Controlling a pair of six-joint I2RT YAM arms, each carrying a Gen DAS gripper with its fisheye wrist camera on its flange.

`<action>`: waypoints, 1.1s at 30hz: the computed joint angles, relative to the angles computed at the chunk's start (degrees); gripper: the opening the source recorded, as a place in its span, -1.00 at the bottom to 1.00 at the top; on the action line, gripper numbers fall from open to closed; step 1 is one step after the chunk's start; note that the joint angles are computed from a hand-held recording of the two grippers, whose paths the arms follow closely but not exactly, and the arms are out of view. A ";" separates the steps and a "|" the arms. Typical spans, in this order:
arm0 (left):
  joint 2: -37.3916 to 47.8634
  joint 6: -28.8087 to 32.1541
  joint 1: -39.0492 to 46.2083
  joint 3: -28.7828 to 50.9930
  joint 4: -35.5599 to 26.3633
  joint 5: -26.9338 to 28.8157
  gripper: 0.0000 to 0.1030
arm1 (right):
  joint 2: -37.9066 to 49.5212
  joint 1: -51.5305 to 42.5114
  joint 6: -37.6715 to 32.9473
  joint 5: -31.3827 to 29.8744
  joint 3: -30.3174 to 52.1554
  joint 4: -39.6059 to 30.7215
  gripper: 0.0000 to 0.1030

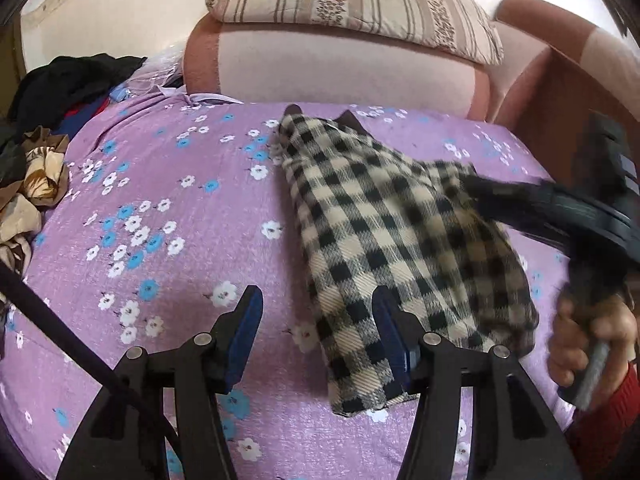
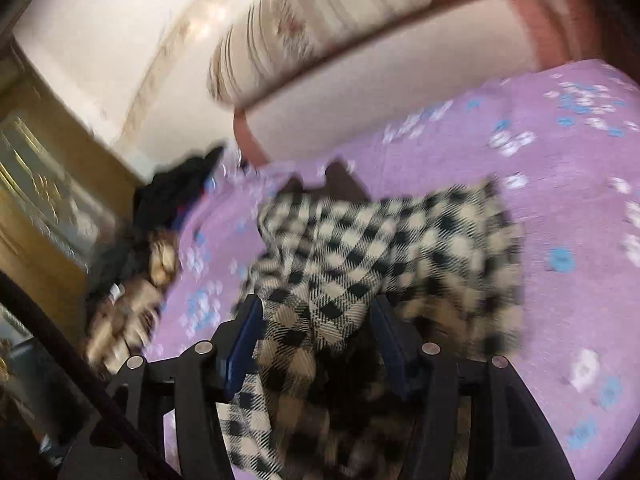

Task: Fold large clothes
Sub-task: 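Fold the lifted coat half over onto the other half with the right gripper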

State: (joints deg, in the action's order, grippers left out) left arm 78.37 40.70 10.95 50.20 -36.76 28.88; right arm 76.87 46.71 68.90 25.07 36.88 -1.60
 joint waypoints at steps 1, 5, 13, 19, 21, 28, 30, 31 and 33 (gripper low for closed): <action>-0.55 0.27 -0.31 -0.93 0.34 -0.31 0.08 | 4.27 -1.47 0.92 -1.40 2.53 -2.13 0.18; -4.00 -1.08 -3.12 -3.61 2.23 -2.40 0.08 | 10.21 -3.92 1.96 -7.18 0.13 8.20 -0.74; -8.68 -5.93 -11.46 -6.74 5.89 -5.58 0.08 | -8.48 1.42 1.97 8.19 -1.51 -5.08 -0.86; -4.13 -7.91 -16.72 -11.39 10.33 -11.89 0.08 | -4.33 -0.73 9.41 3.14 -1.13 -18.53 -0.85; -3.22 -8.23 -17.29 -12.72 11.55 -13.10 0.09 | -3.78 1.00 11.16 3.45 -1.38 -20.54 -0.82; -9.74 -5.16 -12.31 -13.81 7.15 -9.54 0.09 | -12.09 12.80 17.43 13.88 -0.68 -29.96 0.19; -11.67 -4.47 -7.54 -12.17 3.96 -7.06 0.09 | -10.99 13.61 15.79 11.86 -1.16 -25.36 0.21; -11.80 -3.67 -4.59 -11.00 2.33 -5.53 0.09 | -7.81 13.61 14.70 9.31 -0.03 -23.87 0.23; -12.75 -3.38 0.12 -9.80 0.41 -3.44 0.09 | -2.55 14.56 13.78 6.87 2.06 -22.20 0.19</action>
